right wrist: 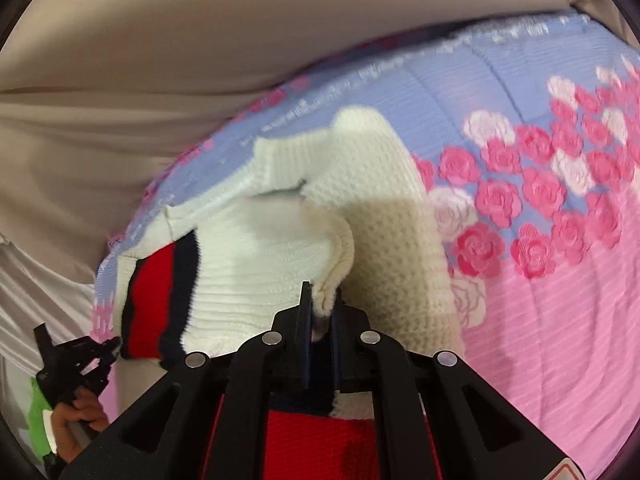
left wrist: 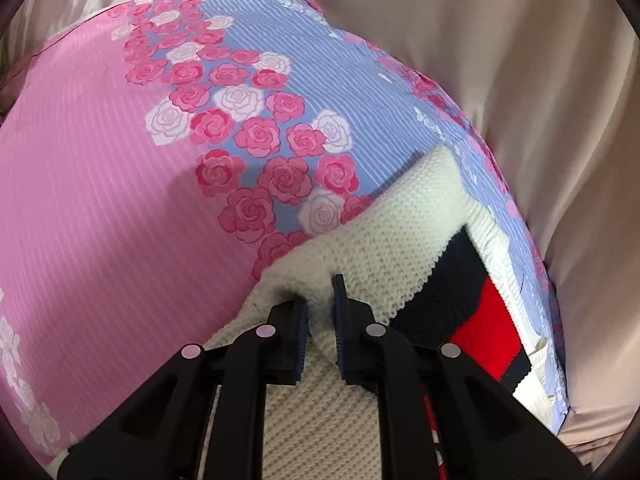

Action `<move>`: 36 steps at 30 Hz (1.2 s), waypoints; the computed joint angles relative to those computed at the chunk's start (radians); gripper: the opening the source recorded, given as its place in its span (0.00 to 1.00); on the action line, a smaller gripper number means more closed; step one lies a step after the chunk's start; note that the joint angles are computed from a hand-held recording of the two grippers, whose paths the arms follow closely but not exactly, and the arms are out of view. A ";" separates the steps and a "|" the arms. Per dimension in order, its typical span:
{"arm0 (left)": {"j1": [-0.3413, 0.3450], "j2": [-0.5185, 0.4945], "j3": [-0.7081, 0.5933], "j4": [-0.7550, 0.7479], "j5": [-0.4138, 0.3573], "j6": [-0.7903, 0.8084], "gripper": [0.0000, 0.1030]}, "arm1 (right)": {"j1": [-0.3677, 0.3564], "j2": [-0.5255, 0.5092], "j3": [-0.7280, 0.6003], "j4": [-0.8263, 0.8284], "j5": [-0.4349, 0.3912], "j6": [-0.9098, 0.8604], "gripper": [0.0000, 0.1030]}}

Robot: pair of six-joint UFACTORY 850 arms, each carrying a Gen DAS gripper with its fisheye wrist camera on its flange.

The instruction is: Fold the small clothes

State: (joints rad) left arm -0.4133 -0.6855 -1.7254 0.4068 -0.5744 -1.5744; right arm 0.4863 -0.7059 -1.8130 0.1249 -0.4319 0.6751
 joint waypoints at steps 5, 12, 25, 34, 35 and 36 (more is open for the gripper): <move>0.000 -0.018 -0.027 -0.007 -0.022 0.037 0.12 | 0.010 -0.038 -0.108 -0.258 -0.073 0.204 0.46; 0.002 -0.016 -0.020 0.028 -0.031 0.054 0.13 | 0.008 -0.183 -0.323 -0.183 -0.174 0.002 0.07; -0.009 0.188 0.229 -0.014 0.079 0.265 0.52 | 0.044 0.147 0.147 -0.278 -0.029 0.182 0.39; -0.060 0.550 0.731 -0.425 0.121 0.609 0.57 | 0.193 0.529 0.785 0.282 -0.009 -0.139 0.43; -0.076 0.573 0.755 -0.397 0.128 0.574 0.59 | 0.206 0.545 0.812 0.345 0.008 -0.175 0.44; -0.093 0.582 0.767 -0.383 0.124 0.549 0.60 | 0.220 0.561 0.839 0.409 0.056 -0.222 0.54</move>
